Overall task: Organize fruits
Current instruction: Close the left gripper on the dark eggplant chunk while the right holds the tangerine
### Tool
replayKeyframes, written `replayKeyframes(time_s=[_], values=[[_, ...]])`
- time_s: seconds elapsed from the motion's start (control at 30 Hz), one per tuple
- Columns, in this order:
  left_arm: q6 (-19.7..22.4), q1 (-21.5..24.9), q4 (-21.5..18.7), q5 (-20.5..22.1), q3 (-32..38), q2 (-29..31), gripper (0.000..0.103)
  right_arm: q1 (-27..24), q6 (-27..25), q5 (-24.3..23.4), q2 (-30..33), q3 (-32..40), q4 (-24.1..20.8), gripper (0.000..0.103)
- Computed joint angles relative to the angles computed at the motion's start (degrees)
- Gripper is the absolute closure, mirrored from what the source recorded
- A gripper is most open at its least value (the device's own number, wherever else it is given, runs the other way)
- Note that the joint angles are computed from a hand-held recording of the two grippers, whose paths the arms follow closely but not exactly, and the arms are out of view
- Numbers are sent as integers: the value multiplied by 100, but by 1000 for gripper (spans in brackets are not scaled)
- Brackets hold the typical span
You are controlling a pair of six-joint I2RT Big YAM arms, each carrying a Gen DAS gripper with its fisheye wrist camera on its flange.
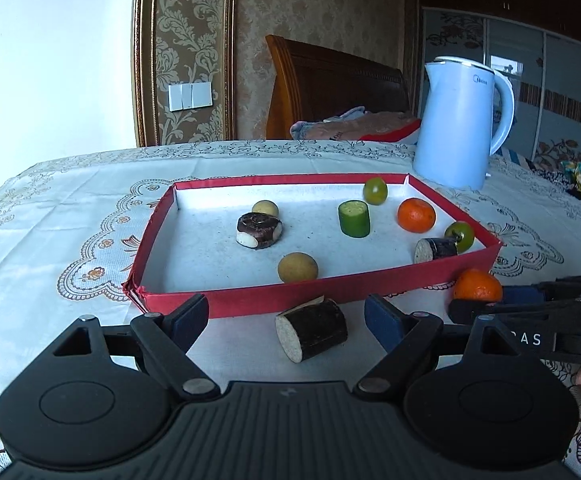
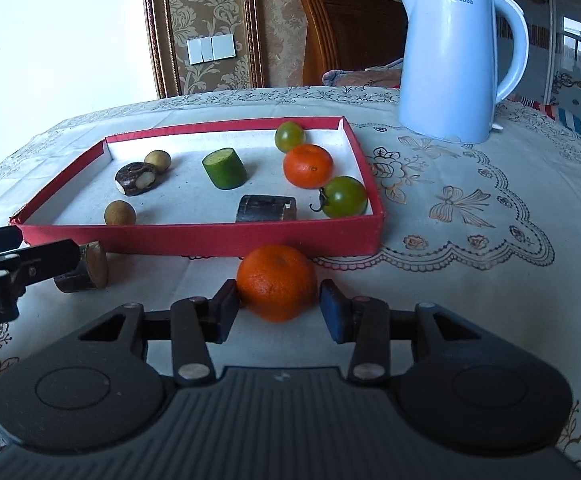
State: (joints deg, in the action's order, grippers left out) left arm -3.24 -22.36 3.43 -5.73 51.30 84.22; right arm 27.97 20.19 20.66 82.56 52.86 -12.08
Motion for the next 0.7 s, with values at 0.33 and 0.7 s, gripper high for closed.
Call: replayKeyframes(time_s=[0.33,0.7], values=[[-453,-21,-1186,-204,707,463,18,31,-37,27,43,52,-61,28],[-720,1,-1119,-265,668,464,18,-6,185,98,60,69,-55,26]])
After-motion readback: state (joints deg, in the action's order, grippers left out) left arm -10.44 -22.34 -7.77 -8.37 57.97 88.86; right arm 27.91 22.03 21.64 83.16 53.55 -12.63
